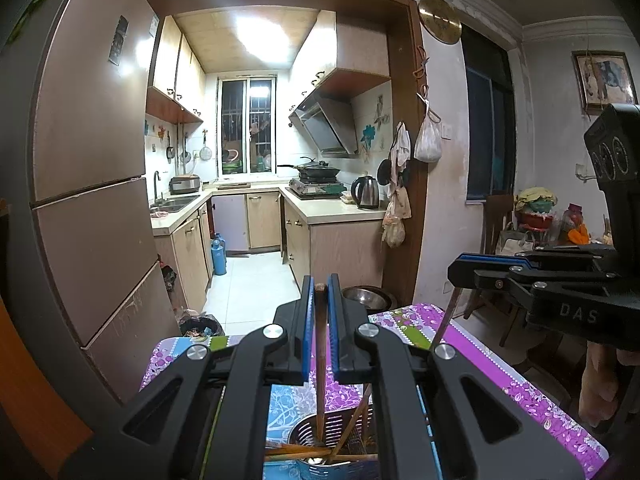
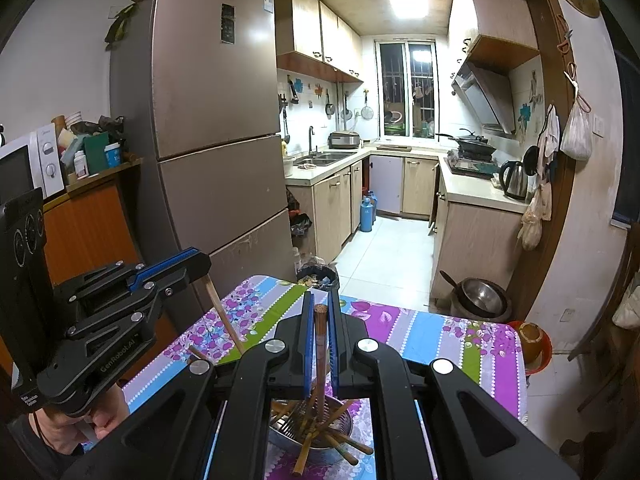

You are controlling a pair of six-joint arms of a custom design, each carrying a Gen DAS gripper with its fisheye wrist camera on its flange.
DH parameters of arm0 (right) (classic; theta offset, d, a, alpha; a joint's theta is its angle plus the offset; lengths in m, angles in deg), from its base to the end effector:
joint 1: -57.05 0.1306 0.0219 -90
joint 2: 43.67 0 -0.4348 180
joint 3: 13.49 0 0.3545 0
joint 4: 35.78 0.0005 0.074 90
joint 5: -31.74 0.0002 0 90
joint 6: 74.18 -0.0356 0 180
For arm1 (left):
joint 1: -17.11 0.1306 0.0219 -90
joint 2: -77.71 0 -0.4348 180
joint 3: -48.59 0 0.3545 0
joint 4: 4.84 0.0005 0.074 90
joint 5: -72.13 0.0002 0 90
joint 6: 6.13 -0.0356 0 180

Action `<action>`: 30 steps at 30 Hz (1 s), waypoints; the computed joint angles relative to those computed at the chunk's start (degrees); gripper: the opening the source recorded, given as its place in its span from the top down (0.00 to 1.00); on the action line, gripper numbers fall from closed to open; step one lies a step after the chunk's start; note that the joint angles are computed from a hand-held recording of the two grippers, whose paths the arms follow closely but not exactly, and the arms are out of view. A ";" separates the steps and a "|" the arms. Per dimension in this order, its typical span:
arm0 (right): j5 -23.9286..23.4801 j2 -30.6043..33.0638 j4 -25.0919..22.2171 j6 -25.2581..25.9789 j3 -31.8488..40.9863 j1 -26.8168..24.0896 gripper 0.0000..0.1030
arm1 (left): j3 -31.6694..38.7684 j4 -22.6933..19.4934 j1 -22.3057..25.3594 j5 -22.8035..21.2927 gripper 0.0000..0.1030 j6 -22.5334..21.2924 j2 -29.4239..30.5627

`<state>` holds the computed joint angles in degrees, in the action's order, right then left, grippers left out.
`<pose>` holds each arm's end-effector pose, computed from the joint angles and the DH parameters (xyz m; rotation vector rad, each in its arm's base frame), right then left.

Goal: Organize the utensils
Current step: 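Lower both held chopsticks down into the holder, then open both grippers to release the chopsticks into the holder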

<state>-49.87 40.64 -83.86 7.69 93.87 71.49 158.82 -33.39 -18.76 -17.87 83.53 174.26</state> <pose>0.3925 0.0952 0.6557 -0.0168 2.0041 0.1054 0.4226 -0.3062 0.6181 0.5756 1.7607 -0.4347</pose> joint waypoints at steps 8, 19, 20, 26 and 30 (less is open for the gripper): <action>-0.50 -1.08 1.38 -0.65 -1.23 -0.45 0.57 | -3.13 4.67 -0.36 -3.97 0.35 1.10 -1.56; 10.50 -12.90 10.20 1.23 -8.07 8.11 0.33 | -12.67 10.18 -1.25 -9.67 0.23 0.40 -12.03; 14.29 -15.99 13.33 1.41 -11.30 11.49 0.26 | -14.08 10.78 -1.58 -11.05 0.21 0.00 -13.43; 43.80 -27.42 27.61 7.26 -27.82 37.62 0.05 | -31.74 18.14 -6.16 -19.18 0.06 -3.15 -27.77; 62.99 -29.43 34.92 9.89 -35.92 54.27 0.05 | -39.91 19.01 -10.11 -23.39 0.06 -1.28 -34.86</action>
<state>13.12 11.21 -48.94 17.58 57.95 125.77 118.90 -14.38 -28.87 -41.25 82.25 139.40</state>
